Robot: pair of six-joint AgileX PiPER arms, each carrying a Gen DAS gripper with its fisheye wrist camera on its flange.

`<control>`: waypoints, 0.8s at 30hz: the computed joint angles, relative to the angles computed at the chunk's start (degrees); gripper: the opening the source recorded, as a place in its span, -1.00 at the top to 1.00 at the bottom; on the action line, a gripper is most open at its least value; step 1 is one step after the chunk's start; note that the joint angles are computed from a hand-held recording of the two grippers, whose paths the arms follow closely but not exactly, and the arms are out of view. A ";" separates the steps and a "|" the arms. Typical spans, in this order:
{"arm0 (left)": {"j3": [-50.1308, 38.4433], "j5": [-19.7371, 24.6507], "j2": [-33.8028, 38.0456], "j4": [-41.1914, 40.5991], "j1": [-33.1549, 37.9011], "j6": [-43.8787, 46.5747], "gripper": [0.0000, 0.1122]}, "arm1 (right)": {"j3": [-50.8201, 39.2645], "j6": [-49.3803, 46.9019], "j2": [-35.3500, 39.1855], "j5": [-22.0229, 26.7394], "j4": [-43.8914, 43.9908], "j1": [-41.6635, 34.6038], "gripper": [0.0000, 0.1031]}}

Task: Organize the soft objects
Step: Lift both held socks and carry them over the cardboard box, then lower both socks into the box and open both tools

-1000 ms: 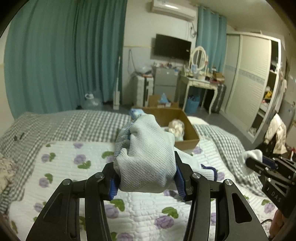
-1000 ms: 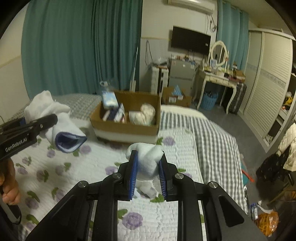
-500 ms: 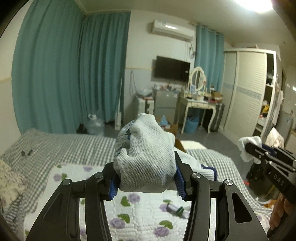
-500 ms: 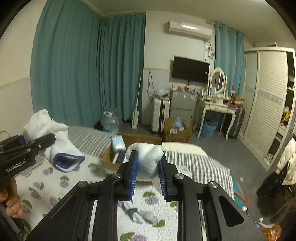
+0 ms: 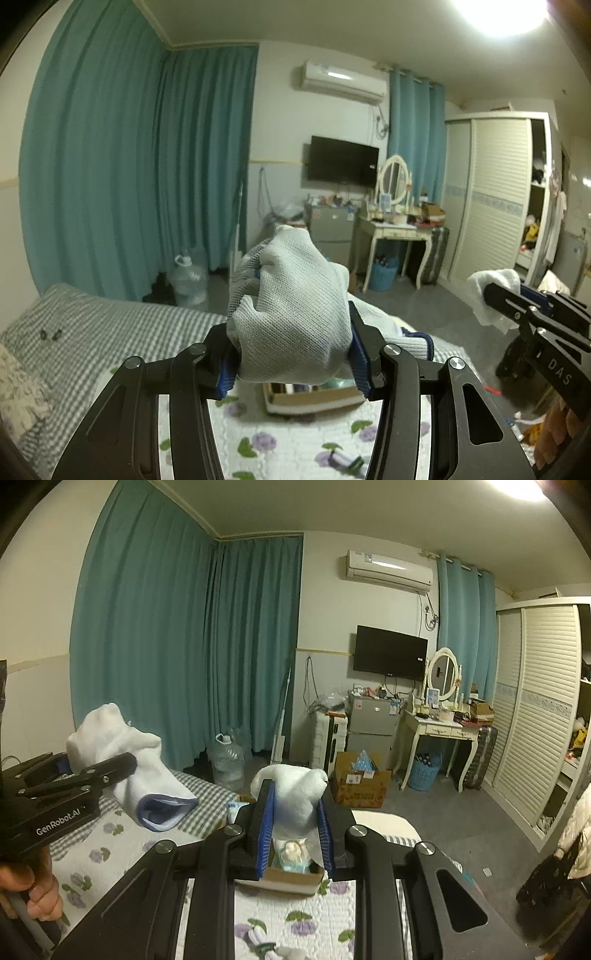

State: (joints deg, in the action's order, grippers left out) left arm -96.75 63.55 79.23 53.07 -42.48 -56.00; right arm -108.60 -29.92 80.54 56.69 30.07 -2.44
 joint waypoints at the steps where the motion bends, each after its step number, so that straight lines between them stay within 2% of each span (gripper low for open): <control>1: -0.82 -0.67 0.70 -0.60 0.90 0.75 0.13 | -1.16 0.44 1.04 -0.31 -0.62 0.76 0.59; 12: -8.31 -7.00 9.84 -8.44 10.87 7.13 0.13 | -12.89 4.17 13.24 -2.16 -6.33 5.86 0.58; 16: -7.86 -9.18 11.85 -10.13 13.22 7.68 0.13 | -15.69 4.62 17.61 -2.79 -7.51 6.89 0.58; 21: -11.78 -10.81 17.36 -15.54 16.87 11.47 0.13 | -23.53 5.62 25.55 -1.18 -9.06 8.10 0.58; 24: -13.11 -12.16 20.13 -18.65 18.73 13.44 0.13 | -23.76 5.61 28.08 -2.10 -10.22 9.43 0.57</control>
